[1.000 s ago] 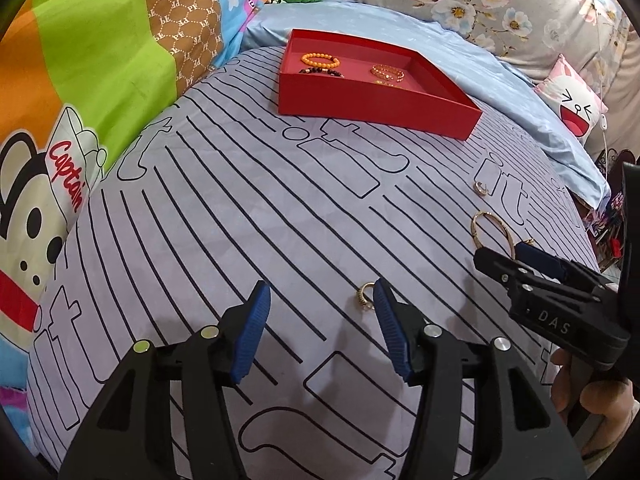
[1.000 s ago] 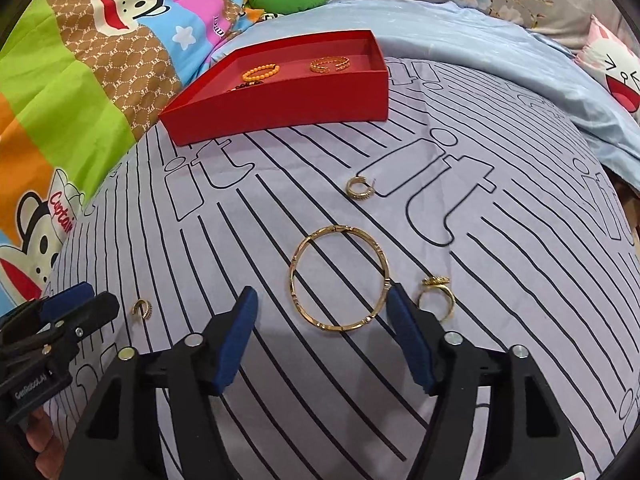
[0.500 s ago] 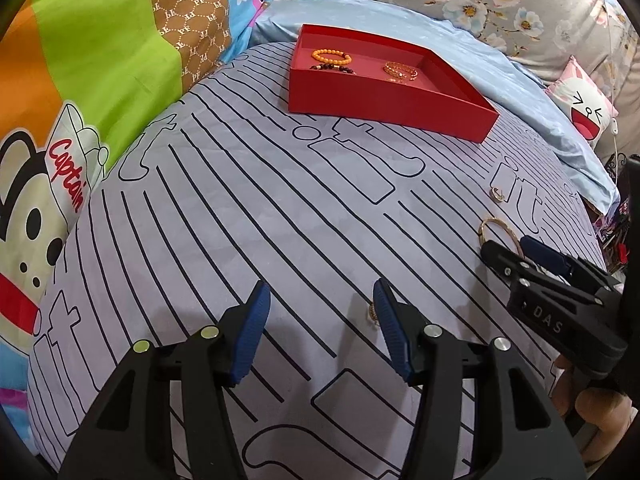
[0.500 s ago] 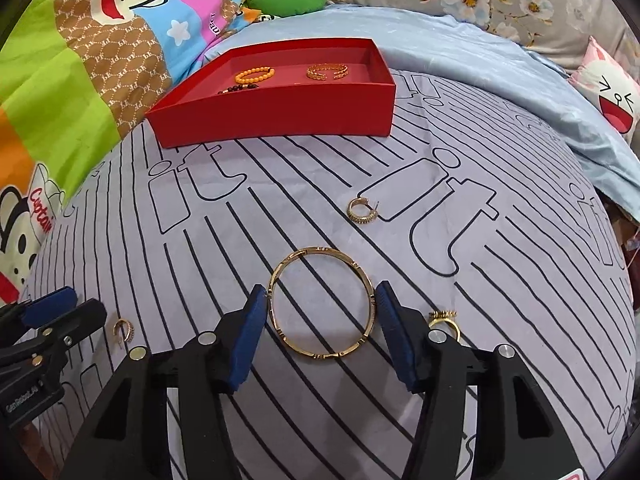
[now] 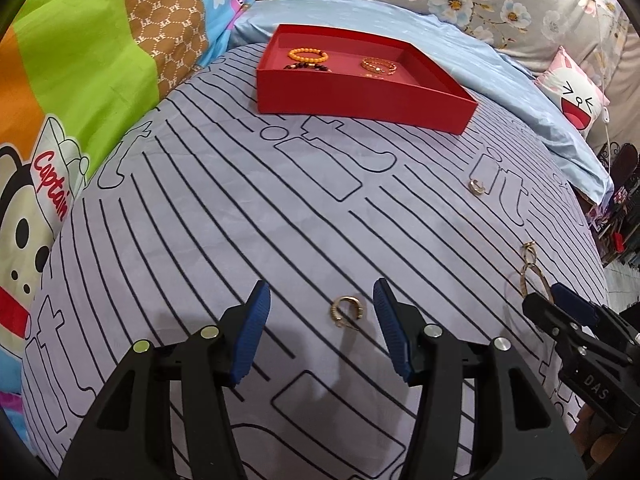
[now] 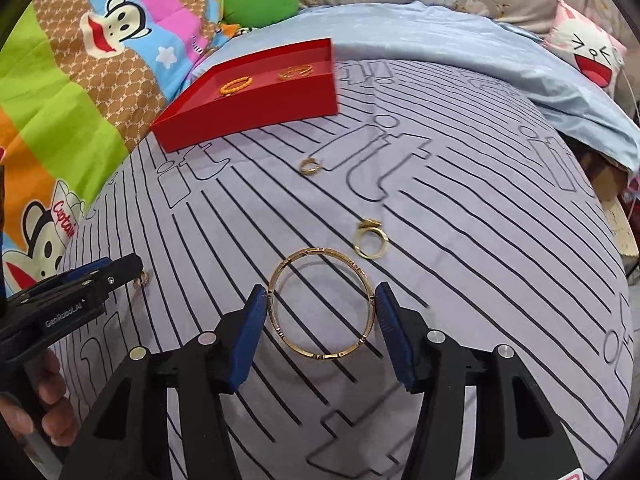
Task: Organize jewelry
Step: 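Lower the right tool around the thin gold bangle and close on its rim, then close the left tool on the gold stone ring while the right tool holds the gold bangle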
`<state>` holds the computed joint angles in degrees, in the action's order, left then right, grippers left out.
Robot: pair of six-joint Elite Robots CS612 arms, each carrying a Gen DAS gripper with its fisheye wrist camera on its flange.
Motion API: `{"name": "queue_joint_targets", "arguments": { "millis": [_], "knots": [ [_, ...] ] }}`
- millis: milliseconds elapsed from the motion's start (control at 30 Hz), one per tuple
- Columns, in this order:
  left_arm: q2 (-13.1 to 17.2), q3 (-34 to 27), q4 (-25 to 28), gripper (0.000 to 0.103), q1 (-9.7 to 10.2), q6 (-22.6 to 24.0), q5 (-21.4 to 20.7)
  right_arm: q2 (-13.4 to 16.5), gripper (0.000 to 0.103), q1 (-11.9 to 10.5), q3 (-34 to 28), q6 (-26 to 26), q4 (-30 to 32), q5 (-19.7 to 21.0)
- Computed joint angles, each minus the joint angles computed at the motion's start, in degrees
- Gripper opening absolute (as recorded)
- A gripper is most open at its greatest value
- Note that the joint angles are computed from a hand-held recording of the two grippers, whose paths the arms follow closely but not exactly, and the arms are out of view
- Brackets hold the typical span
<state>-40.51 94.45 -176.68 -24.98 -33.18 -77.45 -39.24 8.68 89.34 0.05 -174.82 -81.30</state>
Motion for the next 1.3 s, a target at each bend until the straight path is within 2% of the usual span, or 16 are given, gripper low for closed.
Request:
{"name": "queue_joint_targets", "arguments": {
  "millis": [267, 533, 800, 1067, 1300],
  "knots": [
    [-0.2, 0.0, -0.3, 0.051, -0.89, 1.5, -0.1, -1.3, 0.054, -1.2, 2.8, 1.6, -1.5, -0.1],
    [0.5, -2.0, -0.2, 0.051, -2.02, 4.0, -2.0, -2.4, 0.054, -2.0, 4.2, 3.4, -2.6, -0.6],
    [2.8, -7.1, 1.8, 0.051, -3.77, 6.3, -3.9, -2.7, 0.054, -3.4, 4.6, 5.3, -3.8, -1.9],
    [5.5, -12.6, 3.6, 0.051, -4.72, 7.3, -8.0, -2.2, 0.054, -4.9, 3.2, 7.1, -2.8, -2.0],
    [7.4, -15.7, 5.7, 0.046, -5.1, 6.2, -8.0, -1.5, 0.054, -5.3, 2.1, 6.9, -2.5, -2.3]
  ]
}}
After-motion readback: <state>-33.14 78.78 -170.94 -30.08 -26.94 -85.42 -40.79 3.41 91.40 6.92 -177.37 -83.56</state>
